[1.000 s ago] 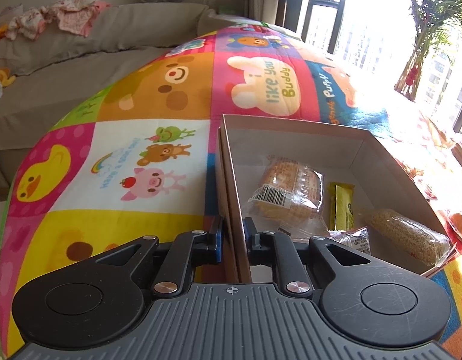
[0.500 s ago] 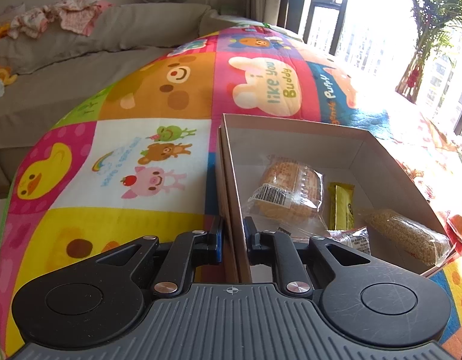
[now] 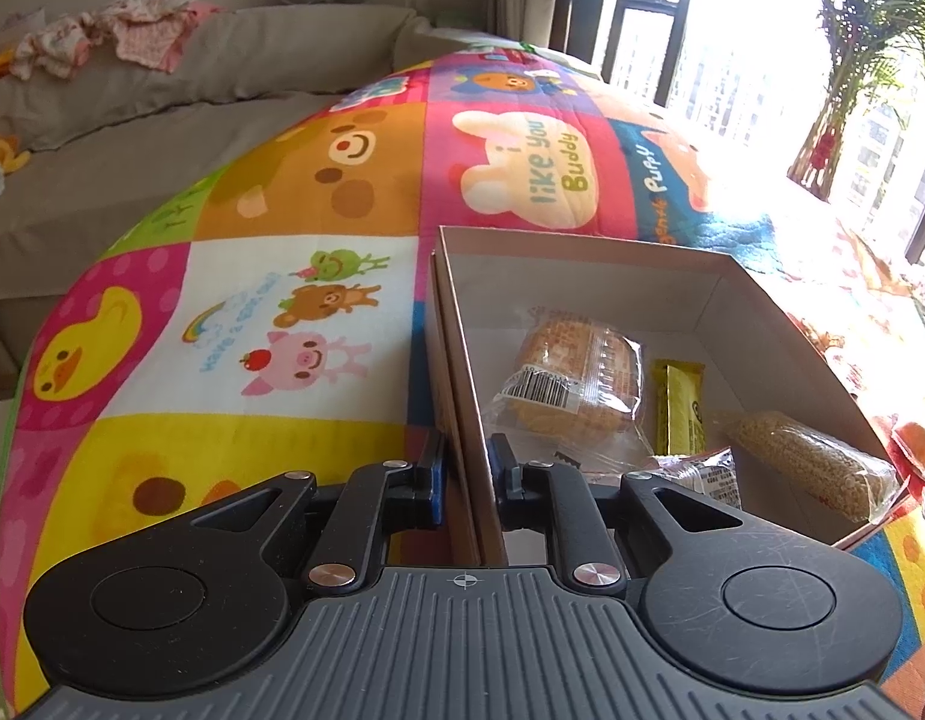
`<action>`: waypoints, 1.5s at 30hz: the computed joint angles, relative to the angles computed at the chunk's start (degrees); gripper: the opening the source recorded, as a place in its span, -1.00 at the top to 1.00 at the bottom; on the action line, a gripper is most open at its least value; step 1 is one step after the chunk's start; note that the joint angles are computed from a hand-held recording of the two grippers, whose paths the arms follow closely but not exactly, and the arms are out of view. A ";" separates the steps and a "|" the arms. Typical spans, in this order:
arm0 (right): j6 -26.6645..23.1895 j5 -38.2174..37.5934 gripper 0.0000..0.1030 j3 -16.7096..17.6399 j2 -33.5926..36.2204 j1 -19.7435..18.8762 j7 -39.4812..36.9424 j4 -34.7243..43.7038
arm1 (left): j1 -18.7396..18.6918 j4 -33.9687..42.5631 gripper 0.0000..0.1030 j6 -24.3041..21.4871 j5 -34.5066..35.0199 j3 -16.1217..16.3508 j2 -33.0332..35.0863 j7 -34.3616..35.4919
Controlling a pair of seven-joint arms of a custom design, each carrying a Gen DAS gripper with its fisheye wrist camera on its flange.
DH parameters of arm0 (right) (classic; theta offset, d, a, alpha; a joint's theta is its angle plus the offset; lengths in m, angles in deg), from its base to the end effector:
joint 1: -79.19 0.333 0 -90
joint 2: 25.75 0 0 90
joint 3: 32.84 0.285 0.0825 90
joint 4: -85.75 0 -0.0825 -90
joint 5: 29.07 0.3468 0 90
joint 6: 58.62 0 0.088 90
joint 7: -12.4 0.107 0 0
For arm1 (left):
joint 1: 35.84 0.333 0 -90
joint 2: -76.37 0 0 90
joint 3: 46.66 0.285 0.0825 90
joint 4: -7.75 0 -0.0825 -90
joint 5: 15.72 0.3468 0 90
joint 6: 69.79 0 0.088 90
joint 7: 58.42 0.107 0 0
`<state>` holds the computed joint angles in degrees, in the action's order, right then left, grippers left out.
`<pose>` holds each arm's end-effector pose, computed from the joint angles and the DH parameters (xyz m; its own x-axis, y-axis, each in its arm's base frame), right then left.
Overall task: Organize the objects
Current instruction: 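Carry the wafer roll pack into the box and open the right tool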
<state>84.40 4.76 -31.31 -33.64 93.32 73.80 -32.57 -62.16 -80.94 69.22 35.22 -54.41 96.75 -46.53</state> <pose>0.5089 0.1399 0.5392 0.4567 -0.8516 -0.2574 -0.7595 -0.2225 -0.6113 0.5563 -0.3571 0.4903 0.2017 -0.9728 0.1140 -0.6319 -0.2182 -0.7437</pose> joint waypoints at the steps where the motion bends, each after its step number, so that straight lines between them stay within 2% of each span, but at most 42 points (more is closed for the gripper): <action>1: 0.23 1.48 0.39 -0.08 0.53 0.36 -1.01 0.97 | -0.02 -0.04 0.68 0.07 0.09 0.01 0.02 0.03; 6: 2.82 4.66 0.39 1.03 7.40 1.30 -2.47 10.21 | 0.03 0.51 0.67 -0.23 -0.41 -0.15 0.29 1.36; 8: 2.74 4.01 0.39 1.86 12.52 1.40 -1.79 16.87 | 0.09 0.29 0.66 0.15 -0.59 -0.15 0.14 1.68; 13: 4.66 -4.71 0.38 3.03 25.94 3.01 6.10 33.20 | 0.26 -0.28 0.65 1.06 -0.71 -0.05 -0.17 1.46; 15: 4.58 -8.11 0.37 2.83 30.02 3.74 10.23 38.14 | 0.28 -0.32 0.65 1.11 -0.72 -0.05 -0.18 1.53; 17: 3.95 -8.19 0.35 3.81 31.83 3.09 11.81 40.14 | 0.29 -0.34 0.64 1.20 -0.67 -0.03 -0.19 1.55; 20: 4.03 -7.51 0.34 4.97 30.22 1.97 10.67 37.52 | 0.27 -0.19 0.64 1.20 -0.68 0.00 -0.09 1.54; 24: 5.96 -6.06 0.30 4.97 25.12 0.46 8.32 30.09 | 0.22 -0.16 0.65 1.19 -0.55 0.08 0.00 1.18; 27: 9.41 -6.40 0.11 3.78 20.82 -0.04 7.40 23.14 | 0.19 -0.08 0.65 1.09 -0.62 0.07 0.03 1.01; 29: 12.40 -8.40 0.08 2.57 18.14 -0.01 8.15 18.39 | 0.18 0.21 0.65 0.80 -0.88 0.01 0.16 1.25; 35: 20.58 -17.11 0.06 -0.85 11.01 -1.52 14.76 5.54 | 0.09 1.09 0.65 -0.36 -1.94 -0.22 0.48 3.14; 38: 22.98 -24.80 -0.08 -2.14 8.20 -3.26 21.47 0.80 | -0.05 1.57 0.65 -0.85 -2.22 -0.17 0.70 3.40; 41: 23.83 -32.00 -0.22 -2.54 6.33 -5.74 28.65 -2.66 | -0.17 1.62 0.66 -1.11 -2.33 -0.12 0.73 3.46; 45: 22.51 -32.04 -0.32 -2.37 5.32 -7.65 30.22 -5.01 | -0.22 1.59 0.66 -1.12 -2.37 -0.08 0.71 3.44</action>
<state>106.91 -27.28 -33.68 -28.32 85.67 104.03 -37.58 -62.38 -79.35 68.09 32.84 -54.50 97.46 -43.09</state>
